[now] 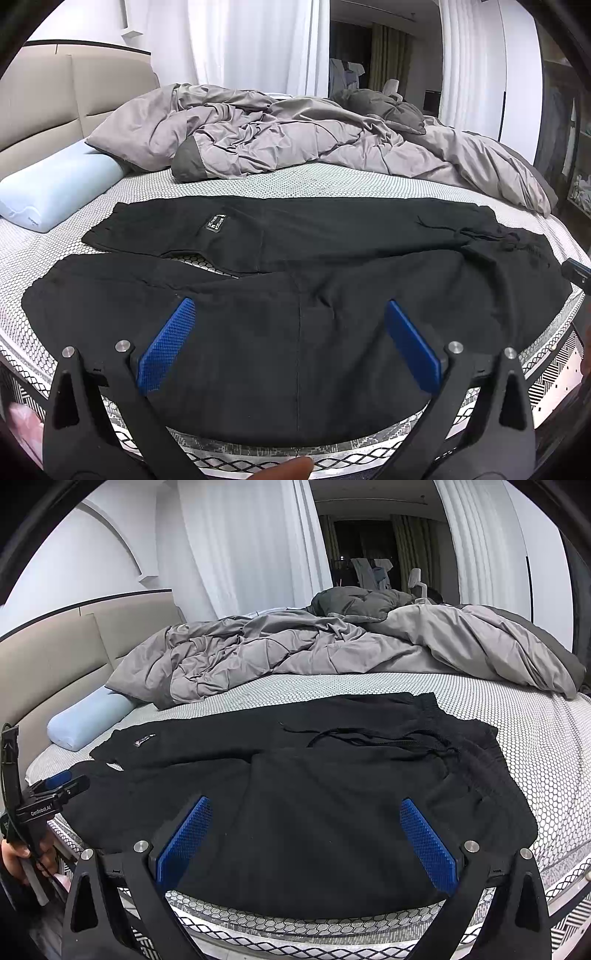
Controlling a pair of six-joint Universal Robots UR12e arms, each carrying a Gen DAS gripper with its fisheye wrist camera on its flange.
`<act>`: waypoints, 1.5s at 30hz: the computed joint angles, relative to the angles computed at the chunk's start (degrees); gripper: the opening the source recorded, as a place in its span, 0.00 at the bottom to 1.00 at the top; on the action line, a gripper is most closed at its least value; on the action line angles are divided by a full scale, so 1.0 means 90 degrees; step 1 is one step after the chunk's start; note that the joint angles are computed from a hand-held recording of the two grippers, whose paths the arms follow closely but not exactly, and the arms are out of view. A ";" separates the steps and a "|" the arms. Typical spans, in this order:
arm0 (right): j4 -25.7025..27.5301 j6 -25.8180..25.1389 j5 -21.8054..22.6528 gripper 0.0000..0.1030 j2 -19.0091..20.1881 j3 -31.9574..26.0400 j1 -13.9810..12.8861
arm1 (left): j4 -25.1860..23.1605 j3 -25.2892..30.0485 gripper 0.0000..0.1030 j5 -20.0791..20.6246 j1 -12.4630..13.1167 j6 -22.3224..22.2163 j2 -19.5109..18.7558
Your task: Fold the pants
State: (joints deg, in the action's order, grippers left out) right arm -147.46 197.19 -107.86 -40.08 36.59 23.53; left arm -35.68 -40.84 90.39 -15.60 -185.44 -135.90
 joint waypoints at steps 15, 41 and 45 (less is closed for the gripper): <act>0.0069 0.0008 0.0010 1.00 -0.0002 -0.0010 0.0000 | 0.0016 -0.0013 0.99 0.0010 0.0001 0.0028 0.0007; 0.0095 0.0104 0.0082 1.00 -0.0091 0.0124 -0.0015 | 0.0250 -0.0595 0.99 -0.0057 0.0242 -0.0118 0.0351; 0.0066 0.0094 -0.0010 1.00 -0.0138 0.0190 -0.0016 | 0.0287 -0.0860 0.99 -0.0138 0.0403 -0.0489 0.0538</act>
